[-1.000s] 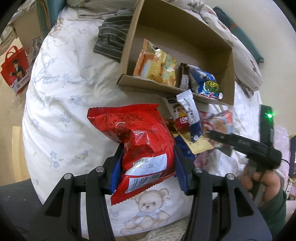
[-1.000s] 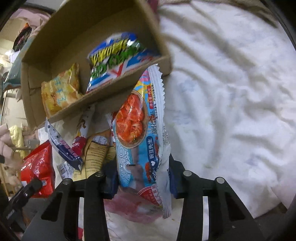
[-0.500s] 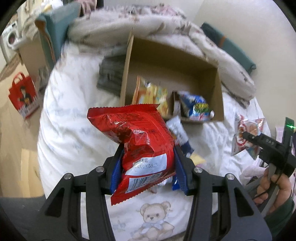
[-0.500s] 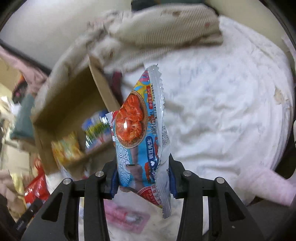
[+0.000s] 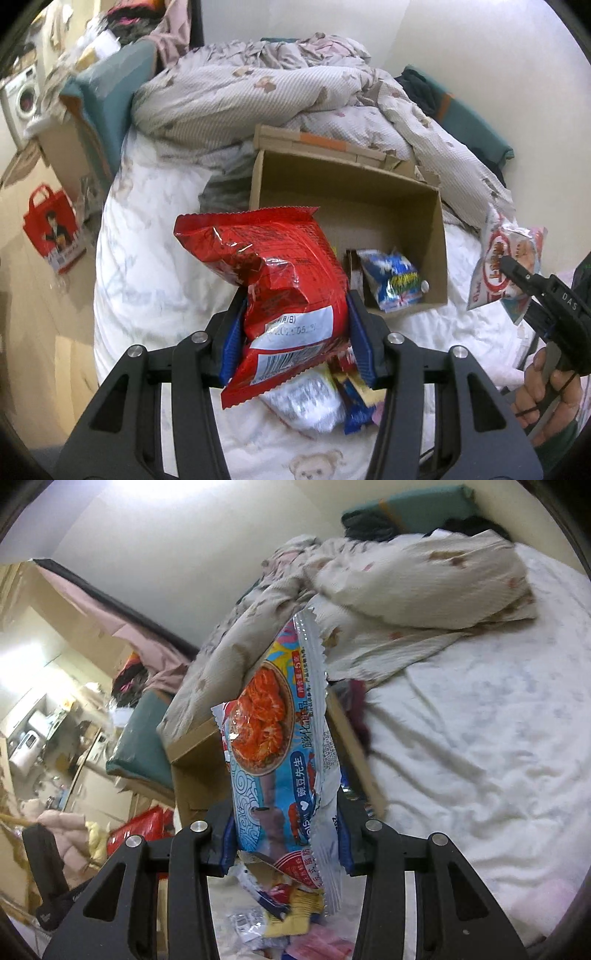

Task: Organize snacks
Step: 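Carry both packets over the box and open both tools to drop them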

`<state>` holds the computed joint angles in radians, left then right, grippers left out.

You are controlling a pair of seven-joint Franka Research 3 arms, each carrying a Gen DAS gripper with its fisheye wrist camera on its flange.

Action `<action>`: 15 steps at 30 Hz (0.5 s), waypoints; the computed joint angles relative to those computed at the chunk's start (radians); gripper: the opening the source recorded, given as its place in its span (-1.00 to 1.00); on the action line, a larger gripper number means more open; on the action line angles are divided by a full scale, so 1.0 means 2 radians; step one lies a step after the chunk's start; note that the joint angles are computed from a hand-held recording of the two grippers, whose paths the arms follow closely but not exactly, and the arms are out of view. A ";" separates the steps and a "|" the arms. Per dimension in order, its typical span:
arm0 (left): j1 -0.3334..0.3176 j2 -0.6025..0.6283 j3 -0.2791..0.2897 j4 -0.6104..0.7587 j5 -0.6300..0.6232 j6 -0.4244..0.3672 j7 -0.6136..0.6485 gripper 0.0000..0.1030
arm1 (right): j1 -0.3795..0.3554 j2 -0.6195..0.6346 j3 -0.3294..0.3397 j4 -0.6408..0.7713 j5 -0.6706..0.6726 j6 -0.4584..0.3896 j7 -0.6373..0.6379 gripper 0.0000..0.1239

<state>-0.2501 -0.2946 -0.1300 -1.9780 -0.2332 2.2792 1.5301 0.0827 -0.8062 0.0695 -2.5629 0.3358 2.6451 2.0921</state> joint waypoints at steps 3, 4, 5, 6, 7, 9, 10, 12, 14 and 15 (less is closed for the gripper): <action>-0.002 0.027 -0.005 0.023 0.004 0.011 0.009 -0.10 | 0.017 0.041 -0.013 0.024 0.007 0.005 -0.022 -0.29; -0.002 0.037 -0.009 0.031 0.008 0.015 0.010 -0.10 | 0.021 0.048 -0.018 0.028 0.010 0.005 -0.029 -0.29; -0.001 0.046 -0.012 0.037 0.012 0.018 0.010 -0.10 | 0.028 0.064 -0.024 0.038 0.015 0.005 -0.039 -0.29; -0.001 0.057 -0.014 0.045 0.015 0.019 0.011 -0.10 | 0.032 0.076 -0.027 0.046 0.020 0.004 -0.046 -0.29; -0.001 0.070 -0.017 0.056 0.016 0.018 0.013 -0.10 | 0.040 0.092 -0.033 0.055 0.028 0.003 -0.056 -0.29; -0.001 0.092 -0.025 0.071 0.023 0.019 0.013 -0.10 | 0.047 0.116 -0.039 0.071 0.038 -0.005 -0.073 -0.29; -0.001 0.106 -0.029 0.081 0.028 0.022 0.012 -0.10 | 0.049 0.129 -0.039 0.079 0.041 -0.007 -0.080 -0.29; -0.001 0.124 -0.035 0.093 0.033 0.024 0.020 -0.10 | 0.056 0.160 -0.044 0.100 0.049 -0.018 -0.102 -0.29; -0.001 0.140 -0.041 0.102 0.033 0.026 0.029 -0.10 | 0.055 0.178 -0.042 0.111 0.052 -0.026 -0.112 -0.29; -0.001 0.146 -0.043 0.107 0.025 0.025 0.035 -0.10 | 0.055 0.185 -0.042 0.114 0.055 -0.030 -0.119 -0.29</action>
